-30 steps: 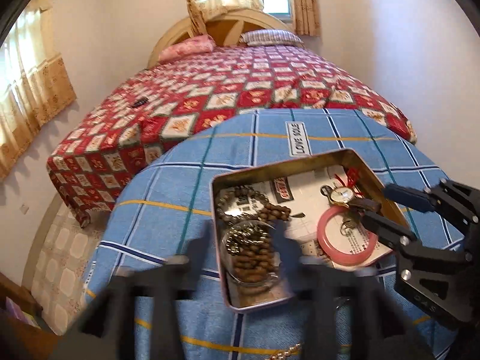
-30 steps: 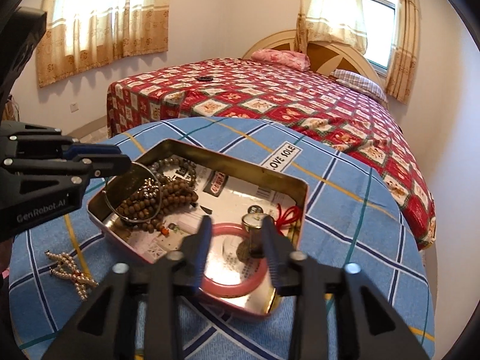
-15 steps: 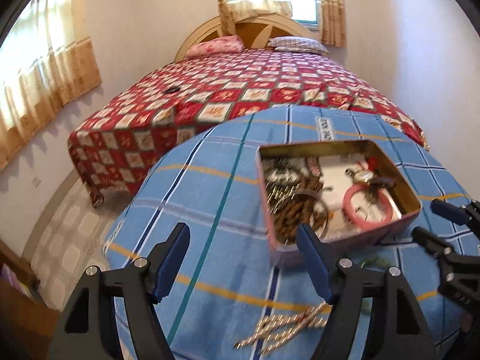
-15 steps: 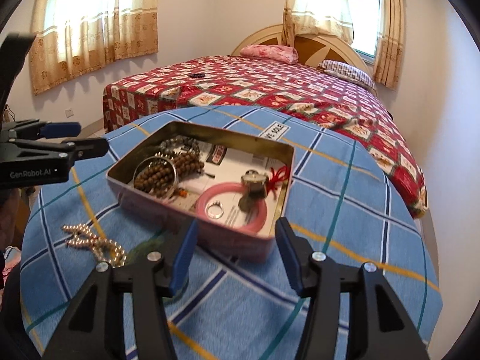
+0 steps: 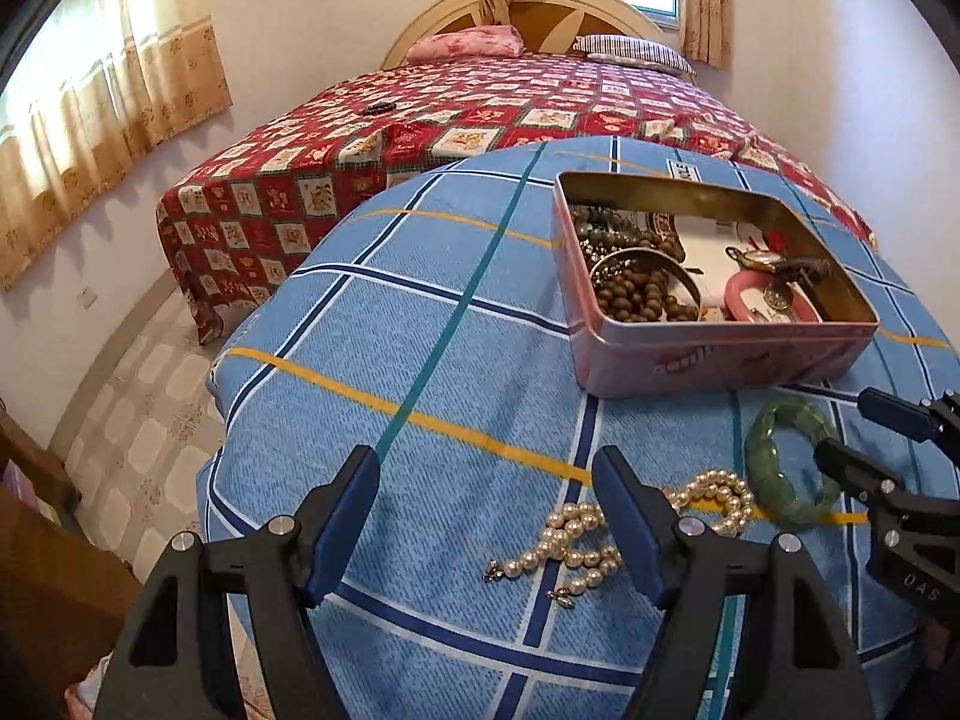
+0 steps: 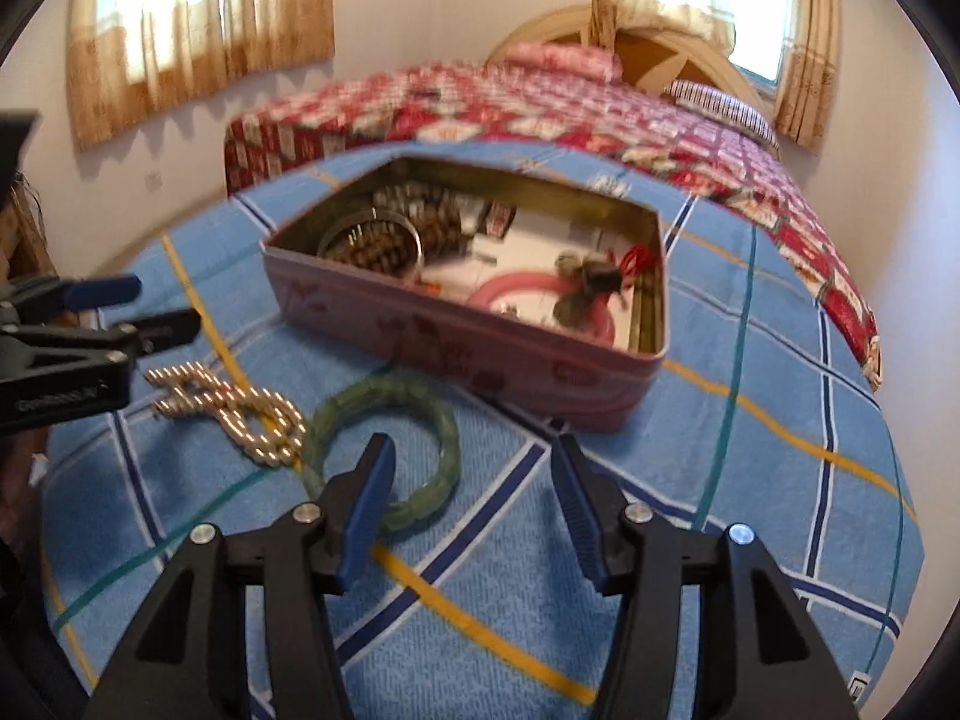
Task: Organize jewelry
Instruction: 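Grasp the green jade bangle with the right tool, then grasp the pearl necklace with the left tool while the right tool holds the jade bangle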
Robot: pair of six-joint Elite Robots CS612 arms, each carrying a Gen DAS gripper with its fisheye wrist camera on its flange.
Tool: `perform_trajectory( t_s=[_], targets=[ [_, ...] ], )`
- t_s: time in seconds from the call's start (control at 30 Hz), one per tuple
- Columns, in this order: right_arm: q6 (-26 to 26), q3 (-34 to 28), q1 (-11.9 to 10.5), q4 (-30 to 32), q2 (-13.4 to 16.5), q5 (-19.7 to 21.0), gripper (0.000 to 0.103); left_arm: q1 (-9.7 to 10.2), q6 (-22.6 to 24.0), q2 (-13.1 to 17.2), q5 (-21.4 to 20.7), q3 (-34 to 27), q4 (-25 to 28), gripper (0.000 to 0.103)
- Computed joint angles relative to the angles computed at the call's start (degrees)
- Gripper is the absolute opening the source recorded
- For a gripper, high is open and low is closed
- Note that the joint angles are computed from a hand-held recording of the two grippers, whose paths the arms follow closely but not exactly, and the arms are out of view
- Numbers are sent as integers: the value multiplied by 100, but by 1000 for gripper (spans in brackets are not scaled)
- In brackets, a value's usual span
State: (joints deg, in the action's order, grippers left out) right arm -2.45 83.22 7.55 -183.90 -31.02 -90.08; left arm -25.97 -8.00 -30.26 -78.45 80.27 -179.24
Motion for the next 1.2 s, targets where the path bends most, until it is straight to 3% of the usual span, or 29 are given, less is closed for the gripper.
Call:
perform_trajectory(
  t_s=[0.1, 0.17, 0.5, 0.57, 0.67, 0.77, 1.03, 1.2],
  targets=[
    [43, 24, -4, 75, -9, -218, 53, 3, -6, 11, -31, -19, 52, 74],
    [85, 60, -38, 174, -32, -197, 43, -1, 8, 18, -40, -23, 68, 74],
    [108, 262, -93, 160, -123, -513, 39, -25, 131, 10, -208, 3, 99, 74],
    [56, 301, -102, 148, -142, -494, 28, -31, 170, 3, -273, 24, 65, 74],
    [-28, 324, -83, 88, -142, -557, 24, -36, 219, -16, -370, 75, 0, 74],
    [-11, 322, -75, 92, -138, -614, 13, -26, 203, -38, -465, 121, -35, 74],
    [65, 366, -117, 30, -148, -489, 13, -52, 187, -137, -735, 261, -180, 74],
    [49, 369, -120, 12, -146, -491, 13, -83, 264, -90, -837, 206, 61, 74]
  ],
)
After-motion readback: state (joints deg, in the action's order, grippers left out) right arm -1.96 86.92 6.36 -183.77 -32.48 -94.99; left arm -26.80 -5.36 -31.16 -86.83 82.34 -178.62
